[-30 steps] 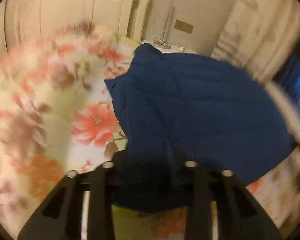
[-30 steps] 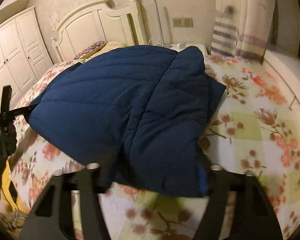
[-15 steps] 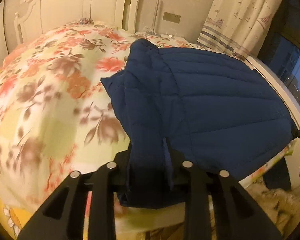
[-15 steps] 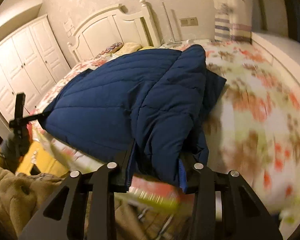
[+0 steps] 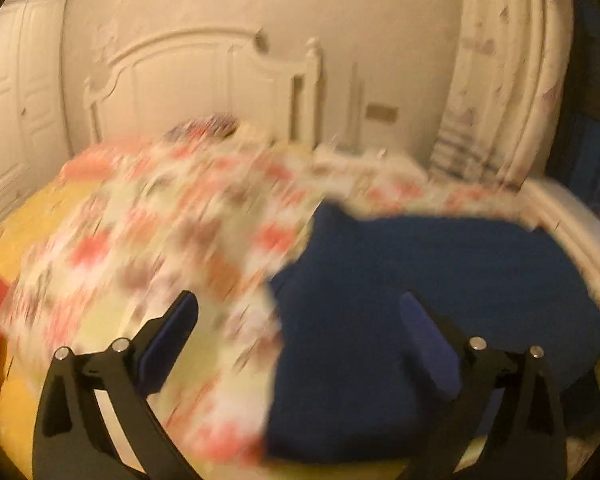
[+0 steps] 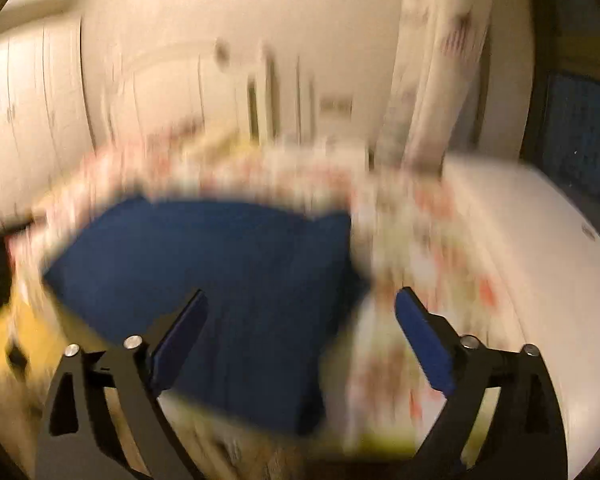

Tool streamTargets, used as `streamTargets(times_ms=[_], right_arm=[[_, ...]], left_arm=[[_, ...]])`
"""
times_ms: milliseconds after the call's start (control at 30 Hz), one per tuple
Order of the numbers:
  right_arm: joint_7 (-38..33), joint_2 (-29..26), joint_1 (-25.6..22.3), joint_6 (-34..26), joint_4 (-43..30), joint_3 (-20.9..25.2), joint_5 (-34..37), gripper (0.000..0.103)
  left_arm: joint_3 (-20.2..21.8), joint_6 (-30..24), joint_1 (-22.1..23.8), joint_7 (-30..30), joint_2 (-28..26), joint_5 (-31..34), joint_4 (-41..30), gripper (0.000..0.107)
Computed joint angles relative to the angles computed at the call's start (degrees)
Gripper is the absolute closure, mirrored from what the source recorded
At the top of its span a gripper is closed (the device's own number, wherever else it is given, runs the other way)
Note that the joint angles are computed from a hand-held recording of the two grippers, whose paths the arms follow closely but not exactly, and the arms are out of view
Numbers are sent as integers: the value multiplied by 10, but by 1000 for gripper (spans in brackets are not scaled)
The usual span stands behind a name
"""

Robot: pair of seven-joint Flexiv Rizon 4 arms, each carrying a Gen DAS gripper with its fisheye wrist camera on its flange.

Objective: Fold large clothes

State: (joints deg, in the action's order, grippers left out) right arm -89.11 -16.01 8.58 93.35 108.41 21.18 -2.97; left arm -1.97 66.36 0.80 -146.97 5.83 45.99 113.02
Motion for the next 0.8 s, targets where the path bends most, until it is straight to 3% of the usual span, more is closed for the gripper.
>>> streamTargets(times_ms=[67, 133, 233, 333, 400, 467, 500, 567, 800], right_arm=[[1, -58, -12, 38, -78, 42, 17, 6], [11, -108, 24, 6, -154, 33, 3, 6], [129, -179, 129, -114, -264, -68, -120, 6], [95, -248, 177, -238, -383, -78, -95, 6], [63, -285, 195, -285, -437, -79, -88, 7], [60, -322, 225, -368, -484, -105, -119, 6], [48, -341, 221, -402, -512, -92, -109, 5], [35, -349, 221, -409, -526, -93, -82, 4], [-17, -384, 218, -459, -596, -82, -33, 4]], left_arm=[[-19, -12, -2, 16, -50, 13, -75, 6], [-20, 2, -4, 97, -117, -38, -140, 6], [-33, -52, 0, 203, -220, -123, -250, 6], [-31, -125, -17, 265, -304, -146, -354, 6], [-22, -141, -33, 287, -338, -151, -386, 6], [0, -157, -57, 288, -362, -139, -407, 6], [5, -175, -63, 296, -378, -147, -416, 6], [11, -199, -66, 311, -400, -176, -429, 6], [43, -146, -68, 318, -401, -249, -395, 6]])
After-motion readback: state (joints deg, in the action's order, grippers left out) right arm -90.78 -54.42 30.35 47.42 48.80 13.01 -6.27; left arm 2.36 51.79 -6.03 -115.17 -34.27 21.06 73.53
